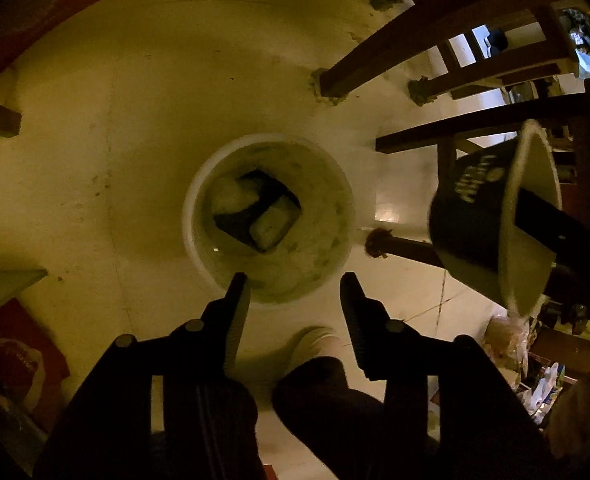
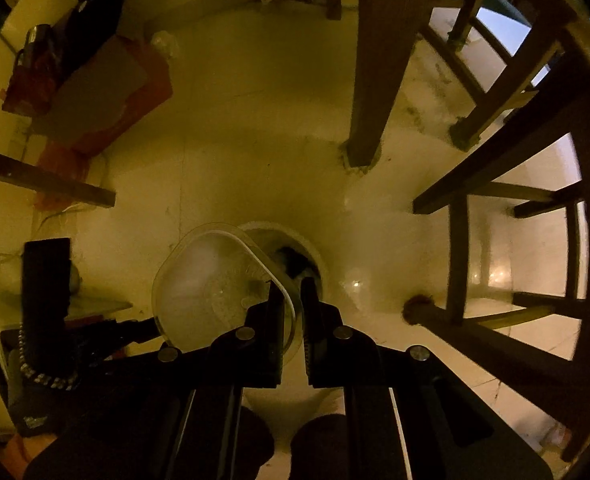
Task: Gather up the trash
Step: 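Lower both tools over the white wastebasket and release the bag and tray, then raise both empty tools back toward the table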
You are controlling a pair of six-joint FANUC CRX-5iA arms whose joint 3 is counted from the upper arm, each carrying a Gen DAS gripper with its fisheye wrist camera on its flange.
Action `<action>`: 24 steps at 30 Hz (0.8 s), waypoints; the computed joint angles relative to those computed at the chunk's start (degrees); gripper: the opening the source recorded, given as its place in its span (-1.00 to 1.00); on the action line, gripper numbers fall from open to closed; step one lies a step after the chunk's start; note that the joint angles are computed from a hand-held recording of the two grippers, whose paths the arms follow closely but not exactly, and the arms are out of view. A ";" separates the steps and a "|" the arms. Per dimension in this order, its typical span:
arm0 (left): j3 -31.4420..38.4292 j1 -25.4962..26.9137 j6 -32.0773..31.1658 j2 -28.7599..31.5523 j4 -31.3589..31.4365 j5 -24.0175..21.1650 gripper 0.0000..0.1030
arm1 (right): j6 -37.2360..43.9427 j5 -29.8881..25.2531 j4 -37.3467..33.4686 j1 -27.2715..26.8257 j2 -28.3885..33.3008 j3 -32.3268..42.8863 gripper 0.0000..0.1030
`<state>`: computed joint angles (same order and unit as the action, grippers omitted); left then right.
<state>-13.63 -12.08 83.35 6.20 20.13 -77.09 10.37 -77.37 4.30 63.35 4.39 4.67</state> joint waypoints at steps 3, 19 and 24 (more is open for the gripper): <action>1.01 0.04 0.47 -1.01 -2.63 -0.45 -0.11 | 1.57 3.61 -2.85 -0.91 -0.44 -0.26 -0.80; 17.67 3.39 3.30 -6.64 -5.74 -14.25 -0.11 | 3.26 -15.43 0.53 1.89 3.83 20.49 0.02; 29.67 3.12 5.20 -5.77 -5.05 -20.72 -0.11 | 3.71 -24.62 4.87 3.84 6.81 32.91 0.02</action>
<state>16.04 -8.97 88.54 0.43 15.08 -97.81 14.08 -101.98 9.17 67.19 11.20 37.58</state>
